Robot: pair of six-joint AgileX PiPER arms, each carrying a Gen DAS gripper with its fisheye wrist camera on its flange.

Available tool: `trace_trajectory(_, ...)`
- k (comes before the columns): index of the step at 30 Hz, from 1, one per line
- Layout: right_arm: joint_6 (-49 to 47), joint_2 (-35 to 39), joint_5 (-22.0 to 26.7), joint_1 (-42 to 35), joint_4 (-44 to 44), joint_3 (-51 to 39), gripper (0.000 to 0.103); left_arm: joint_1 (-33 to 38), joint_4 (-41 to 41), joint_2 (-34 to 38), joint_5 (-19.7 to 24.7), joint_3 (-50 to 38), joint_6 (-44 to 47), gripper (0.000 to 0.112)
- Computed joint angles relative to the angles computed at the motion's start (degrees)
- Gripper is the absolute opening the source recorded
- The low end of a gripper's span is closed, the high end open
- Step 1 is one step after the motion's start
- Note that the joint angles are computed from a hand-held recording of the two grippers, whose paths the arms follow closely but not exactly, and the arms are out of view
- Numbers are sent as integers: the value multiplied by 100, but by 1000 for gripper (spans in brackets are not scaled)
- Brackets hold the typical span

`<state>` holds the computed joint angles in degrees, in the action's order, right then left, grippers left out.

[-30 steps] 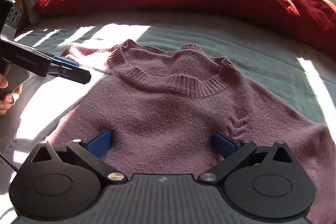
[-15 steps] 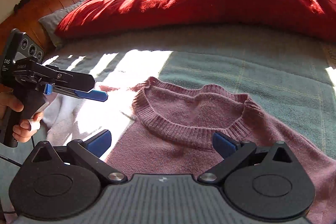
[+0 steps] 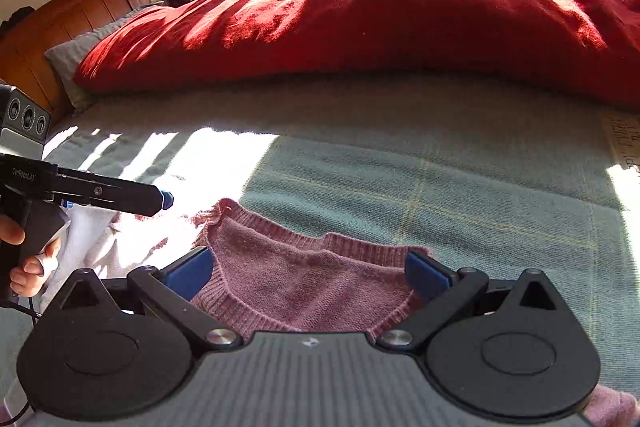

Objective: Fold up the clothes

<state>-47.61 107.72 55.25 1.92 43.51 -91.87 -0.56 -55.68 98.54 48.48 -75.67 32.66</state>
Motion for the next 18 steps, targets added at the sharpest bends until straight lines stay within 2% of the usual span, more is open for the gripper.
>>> trace_trajectory(1,-7,-49,254,-154,-95,7,103,90,-66,49,295,-46,-7,102)
trace_trajectory(3,13,-128,617,-425,-309,89,103,155,-29,174,537,-22,-173,102)
trace_trajectory(4,140,-165,489,-477,-530,243,103,119,156,179,424,51,-317,102)
trace_trajectory(6,415,-270,34,-544,-972,667,103,19,420,47,-168,361,-334,102)
trace_trajectory(7,410,-332,-441,-571,-965,957,103,-21,445,-7,-411,472,-308,102)
trace_trajectory(10,240,-298,-1219,-604,-571,1202,103,-287,1268,-22,-677,224,-1039,102)
trace_trajectory(11,367,-234,-1232,-581,-631,1096,103,-350,1520,-6,-618,88,-1269,102)
trace_trajectory(13,738,-213,-848,-618,-848,796,103,-389,1790,-17,-335,-155,-1464,102)
trace_trajectory(15,748,-500,-501,-804,-855,829,103,-361,1896,-219,-126,-167,-1340,102)
trace_trajectory(18,942,-1173,-378,-1089,-1108,1285,103,-360,2104,-590,90,46,-1380,102)
